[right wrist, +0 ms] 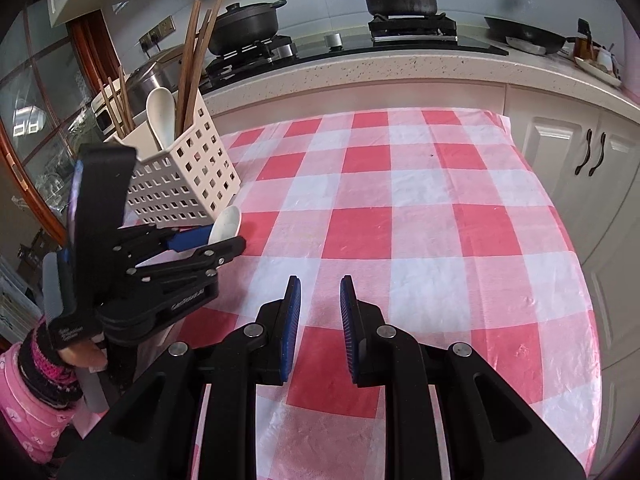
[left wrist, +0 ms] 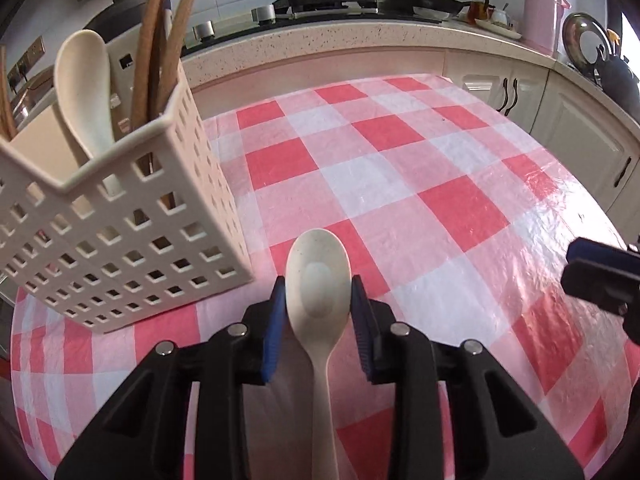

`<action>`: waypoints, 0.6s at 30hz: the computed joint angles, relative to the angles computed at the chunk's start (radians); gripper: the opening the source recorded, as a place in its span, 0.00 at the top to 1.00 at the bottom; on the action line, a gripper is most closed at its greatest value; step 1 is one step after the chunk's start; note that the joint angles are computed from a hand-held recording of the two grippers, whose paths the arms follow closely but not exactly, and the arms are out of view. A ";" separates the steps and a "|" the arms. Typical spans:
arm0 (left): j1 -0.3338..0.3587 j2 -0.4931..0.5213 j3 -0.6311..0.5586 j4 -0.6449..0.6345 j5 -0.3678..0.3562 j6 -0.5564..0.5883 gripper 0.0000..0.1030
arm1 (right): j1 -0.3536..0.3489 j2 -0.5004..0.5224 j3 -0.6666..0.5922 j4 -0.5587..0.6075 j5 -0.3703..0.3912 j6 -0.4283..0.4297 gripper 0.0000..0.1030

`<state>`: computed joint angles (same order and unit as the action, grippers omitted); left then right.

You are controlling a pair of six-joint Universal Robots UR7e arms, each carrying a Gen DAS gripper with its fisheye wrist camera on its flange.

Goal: Organize utensils
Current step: 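Close the left tool on the white spoon's handle, then lift the spoon with the left tool and lower it into the caddy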

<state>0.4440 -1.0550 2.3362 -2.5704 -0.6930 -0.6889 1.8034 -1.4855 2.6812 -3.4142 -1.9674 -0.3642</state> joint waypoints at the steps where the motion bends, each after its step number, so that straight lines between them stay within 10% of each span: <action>1: -0.019 -0.009 0.017 -0.004 0.011 -0.008 0.71 | 0.005 0.008 0.004 -0.020 -0.005 0.000 0.82; 18: -0.328 -0.498 0.227 0.395 0.182 -0.409 0.71 | 0.237 0.180 -0.015 -0.216 -0.140 0.101 0.81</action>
<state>0.1158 -1.5527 2.5637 -2.1755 -0.5109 -1.0975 2.0406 -1.3053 2.6665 -3.6304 -2.1070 -0.2630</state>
